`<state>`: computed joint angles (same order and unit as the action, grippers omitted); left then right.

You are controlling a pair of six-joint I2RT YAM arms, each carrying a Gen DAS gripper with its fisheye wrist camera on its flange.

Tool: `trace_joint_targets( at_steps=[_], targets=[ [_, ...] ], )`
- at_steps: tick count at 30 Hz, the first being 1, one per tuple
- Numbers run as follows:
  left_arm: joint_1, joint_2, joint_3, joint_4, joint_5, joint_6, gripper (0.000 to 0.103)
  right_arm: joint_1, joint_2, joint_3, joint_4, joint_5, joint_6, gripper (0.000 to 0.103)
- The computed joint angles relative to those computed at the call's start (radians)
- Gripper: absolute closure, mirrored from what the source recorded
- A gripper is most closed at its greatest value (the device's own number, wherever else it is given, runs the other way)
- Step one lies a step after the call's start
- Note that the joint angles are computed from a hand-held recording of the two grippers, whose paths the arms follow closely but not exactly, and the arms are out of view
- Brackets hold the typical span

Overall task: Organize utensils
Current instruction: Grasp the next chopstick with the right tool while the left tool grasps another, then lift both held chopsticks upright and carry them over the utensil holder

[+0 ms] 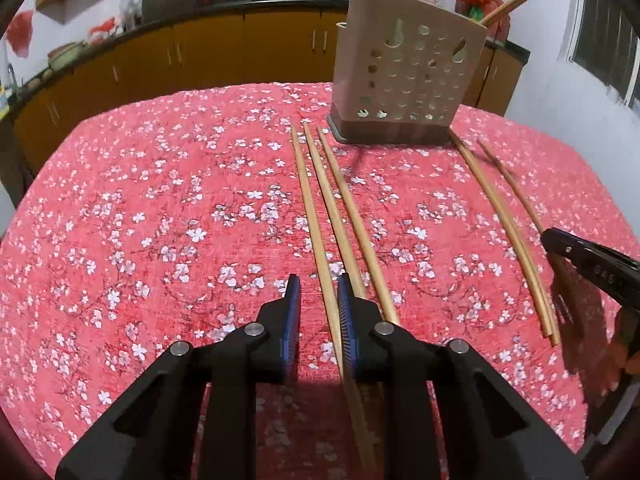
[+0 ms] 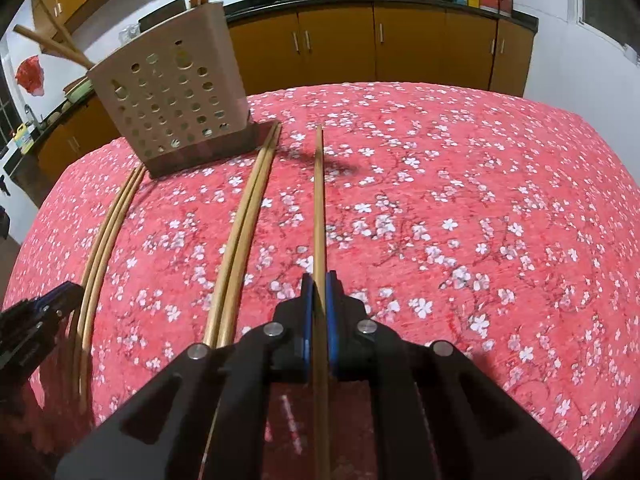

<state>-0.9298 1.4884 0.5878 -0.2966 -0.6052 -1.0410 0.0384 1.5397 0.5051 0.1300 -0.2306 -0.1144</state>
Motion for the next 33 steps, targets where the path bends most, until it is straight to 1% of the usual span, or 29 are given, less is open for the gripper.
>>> trace_joint_targets(
  at_steps=[1,2,5,9,13,14,20,25,29,33],
  targets=[
    [0.000,0.001,0.003,-0.010,-0.003,-0.006,0.090,0.000,-0.007,-0.010,0.006,-0.002,-0.002,0.095],
    [0.007,0.003,0.004,-0.020,-0.007,-0.011,0.095,0.003,-0.014,-0.019,0.011,0.001,-0.003,0.095],
    [0.036,-0.012,-0.006,-0.039,-0.012,-0.004,0.095,0.002,-0.017,-0.021,0.012,0.001,-0.024,0.095],
    [0.141,-0.088,-0.073,-0.041,-0.003,0.020,0.096,-0.018,0.002,-0.005,0.024,0.009,-0.026,0.095],
    [0.221,-0.188,-0.158,0.009,0.029,0.074,0.095,-0.049,0.041,0.017,0.045,-0.018,-0.021,0.095],
    [0.228,-0.207,-0.176,0.025,0.036,0.082,0.095,-0.051,0.047,0.021,0.046,-0.021,-0.021,0.095],
    [0.224,-0.219,-0.182,0.026,0.039,0.074,0.094,-0.053,0.045,0.020,0.044,-0.020,-0.024,0.095],
    [0.235,-0.242,-0.207,0.051,0.052,0.071,0.094,-0.046,0.053,0.023,0.051,-0.006,-0.026,0.095],
    [0.219,-0.233,-0.193,0.028,0.040,0.054,0.094,-0.045,0.055,0.023,0.052,-0.005,-0.025,0.095],
    [0.218,-0.236,-0.194,0.031,0.043,0.051,0.093,-0.045,0.053,0.023,0.050,-0.005,-0.025,0.095]
  ],
)
